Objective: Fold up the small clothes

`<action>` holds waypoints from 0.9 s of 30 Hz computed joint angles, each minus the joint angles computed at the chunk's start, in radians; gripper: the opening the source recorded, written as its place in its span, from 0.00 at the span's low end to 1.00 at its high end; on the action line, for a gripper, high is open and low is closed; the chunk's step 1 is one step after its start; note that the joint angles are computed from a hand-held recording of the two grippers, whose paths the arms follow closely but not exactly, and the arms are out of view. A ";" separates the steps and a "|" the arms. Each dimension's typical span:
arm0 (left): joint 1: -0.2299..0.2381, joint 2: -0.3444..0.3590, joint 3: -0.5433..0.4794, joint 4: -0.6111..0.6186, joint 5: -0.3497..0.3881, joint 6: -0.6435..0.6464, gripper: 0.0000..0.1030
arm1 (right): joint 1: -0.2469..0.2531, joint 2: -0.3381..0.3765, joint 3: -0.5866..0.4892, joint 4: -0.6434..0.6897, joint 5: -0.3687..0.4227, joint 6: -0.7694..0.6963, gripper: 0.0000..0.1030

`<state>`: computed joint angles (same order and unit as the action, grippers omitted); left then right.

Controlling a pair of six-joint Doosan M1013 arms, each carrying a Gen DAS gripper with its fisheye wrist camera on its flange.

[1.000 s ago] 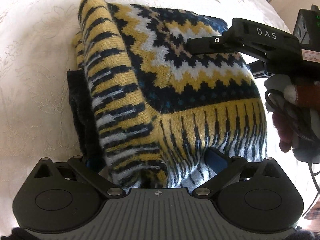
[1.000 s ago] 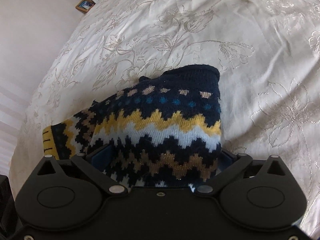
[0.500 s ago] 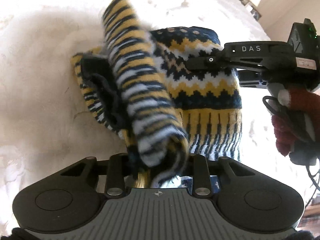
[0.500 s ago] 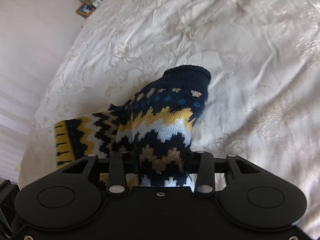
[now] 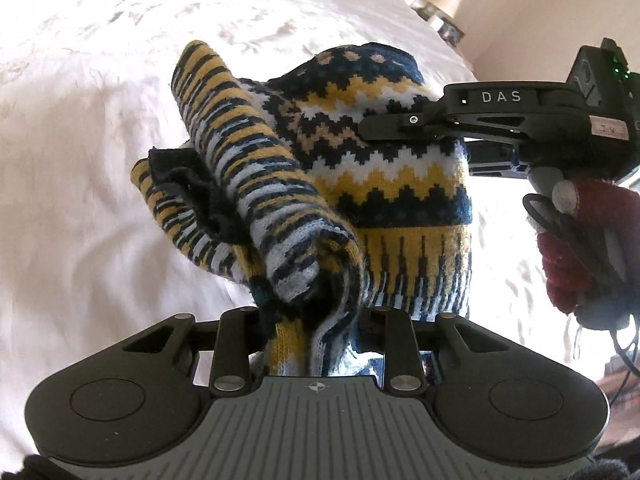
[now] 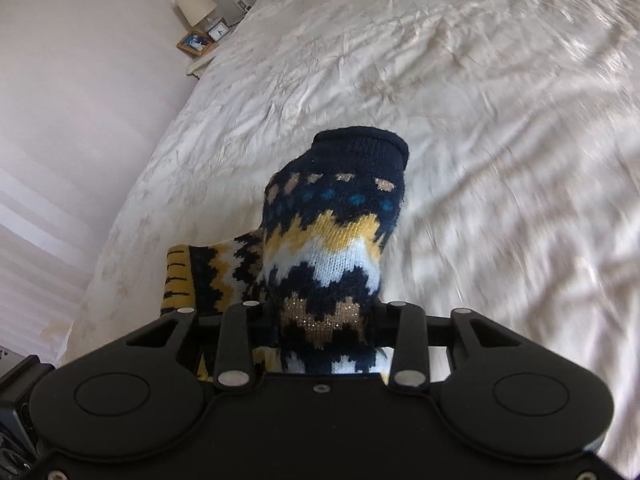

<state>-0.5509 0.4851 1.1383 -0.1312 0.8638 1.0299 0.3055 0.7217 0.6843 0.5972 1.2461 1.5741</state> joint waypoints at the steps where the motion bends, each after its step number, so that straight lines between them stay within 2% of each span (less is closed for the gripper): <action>1: 0.002 0.002 -0.003 -0.001 0.004 0.002 0.28 | -0.005 -0.020 0.038 0.008 -0.005 -0.015 0.45; 4: -0.003 0.018 -0.024 -0.002 0.027 -0.015 0.28 | -0.022 -0.073 0.136 0.037 -0.007 -0.058 0.45; 7: -0.037 0.015 -0.012 0.049 0.050 -0.089 0.29 | -0.040 -0.103 0.201 0.055 0.017 -0.106 0.46; 9: -0.059 0.018 0.002 0.099 0.053 -0.168 0.31 | -0.045 -0.120 0.241 0.045 0.003 -0.142 0.51; 12: -0.086 0.055 -0.031 0.202 0.162 -0.320 0.32 | -0.045 -0.122 0.274 -0.053 -0.017 -0.126 0.64; 13: -0.088 0.061 -0.031 0.216 0.186 -0.364 0.33 | -0.042 -0.120 0.277 -0.109 -0.020 -0.110 0.65; 14: -0.090 0.055 -0.016 0.224 0.179 -0.410 0.33 | -0.041 -0.122 0.287 -0.152 -0.027 -0.109 0.66; 17: -0.110 0.027 0.014 0.307 0.174 -0.499 0.33 | -0.059 -0.156 0.344 -0.143 -0.083 -0.132 0.68; 20: -0.150 -0.014 0.035 0.430 0.209 -0.551 0.33 | -0.081 -0.206 0.411 -0.080 -0.150 -0.171 0.73; 23: -0.197 -0.026 -0.004 0.536 0.261 -0.580 0.32 | -0.092 -0.242 0.458 -0.025 -0.193 -0.240 0.72; 26: -0.204 -0.008 -0.055 0.599 0.261 -0.545 0.33 | -0.093 -0.262 0.480 0.007 -0.199 -0.293 0.62; 27: -0.199 0.000 -0.071 0.605 0.247 -0.532 0.33 | -0.091 -0.265 0.483 0.009 -0.199 -0.301 0.62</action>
<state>-0.7500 0.4855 1.0674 0.4734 1.1112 0.4979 0.2143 0.4569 1.1676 0.6058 1.0475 1.2730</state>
